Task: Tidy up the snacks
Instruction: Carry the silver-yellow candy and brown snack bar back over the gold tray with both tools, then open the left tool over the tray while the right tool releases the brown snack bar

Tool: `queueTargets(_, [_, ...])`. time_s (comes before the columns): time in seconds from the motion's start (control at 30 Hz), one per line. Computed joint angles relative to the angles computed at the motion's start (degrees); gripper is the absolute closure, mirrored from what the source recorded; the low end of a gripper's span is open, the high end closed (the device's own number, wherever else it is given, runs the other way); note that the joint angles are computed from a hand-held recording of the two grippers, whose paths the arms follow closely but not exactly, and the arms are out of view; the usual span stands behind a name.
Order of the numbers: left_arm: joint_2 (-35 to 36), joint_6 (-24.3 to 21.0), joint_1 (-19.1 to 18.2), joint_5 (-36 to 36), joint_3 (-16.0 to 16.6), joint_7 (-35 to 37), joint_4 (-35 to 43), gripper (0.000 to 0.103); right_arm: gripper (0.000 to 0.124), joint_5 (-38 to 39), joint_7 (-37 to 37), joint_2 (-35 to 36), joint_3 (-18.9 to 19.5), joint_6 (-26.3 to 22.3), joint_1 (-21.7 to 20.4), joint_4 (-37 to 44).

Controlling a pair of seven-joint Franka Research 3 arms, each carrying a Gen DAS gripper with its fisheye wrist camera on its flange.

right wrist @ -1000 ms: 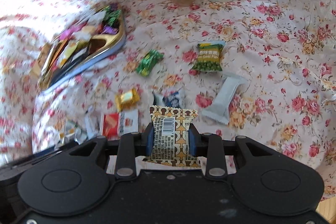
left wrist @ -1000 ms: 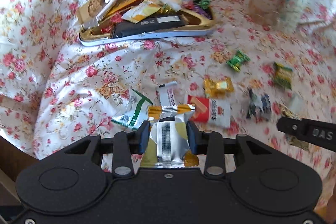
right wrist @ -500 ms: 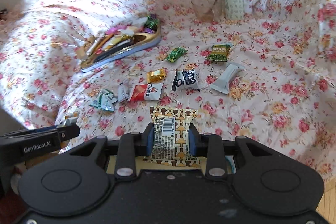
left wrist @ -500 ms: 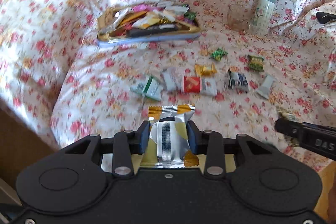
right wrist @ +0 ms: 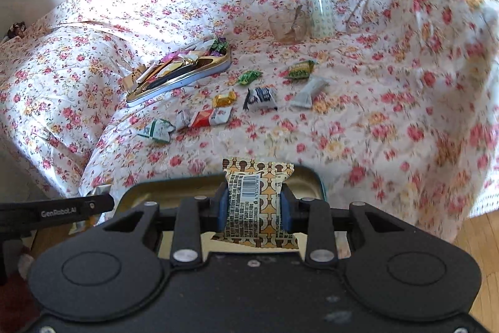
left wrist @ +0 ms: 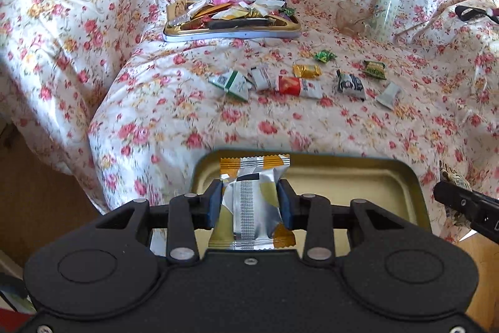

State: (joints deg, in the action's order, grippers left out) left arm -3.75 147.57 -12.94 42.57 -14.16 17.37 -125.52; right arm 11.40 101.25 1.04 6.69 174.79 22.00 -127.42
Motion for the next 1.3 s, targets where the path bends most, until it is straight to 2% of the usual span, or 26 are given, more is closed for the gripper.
queueTargets(0.1, [-0.6,-0.38,-0.45,1.8,-0.76,-3.13,-1.4,0.057,0.09,1.39,0.55,-1.65,0.32,1.59,0.18,-3.05])
queueTargets(0.17, [-0.8,-1.46,-0.81,3.45,-1.32,-5.13,-1.95,0.057,0.09,-1.16,3.92,-2.64,0.62,2.68,-0.24,-5.03])
queueTargets(0.3, [-0.65,-4.47,-1.8,5.92,-2.11,-8.27,-2.39,0.057,0.09,-2.57,5.12,-3.64,1.26,2.26,-0.54,-6.92])
queueTargets(0.4, [-0.22,-6.1,-2.53,6.29,-2.29,-9.7,-2.65,0.057,0.09,-11.88,12.21,-3.69,2.68,1.53,-2.53,-7.58])
queueTargets(0.47, [0.3,-7.27,-3.04,6.39,-2.39,-10.45,-2.62,0.057,0.09,-14.72,14.09,-3.8,2.79,1.06,-2.86,-7.97])
queueTargets(0.63, [1.36,-9.42,-4.39,6.83,-2.42,-10.58,-2.15,0.056,0.09,-12.43,11.48,-3.97,2.19,0.11,-1.8,-8.67])
queueTargets(0.77, [1.65,-9.01,-4.78,6.03,-2.05,-9.88,-2.11,0.054,0.09,-16.93,14.74,-3.63,2.53,-0.41,-2.49,-8.31])
queueTargets(1.3, [2.0,-8.15,-5.09,4.31,-1.72,-8.95,-2.42,0.053,0.088,-13.29,9.93,-3.12,1.6,-3.01,-0.95,-7.25])
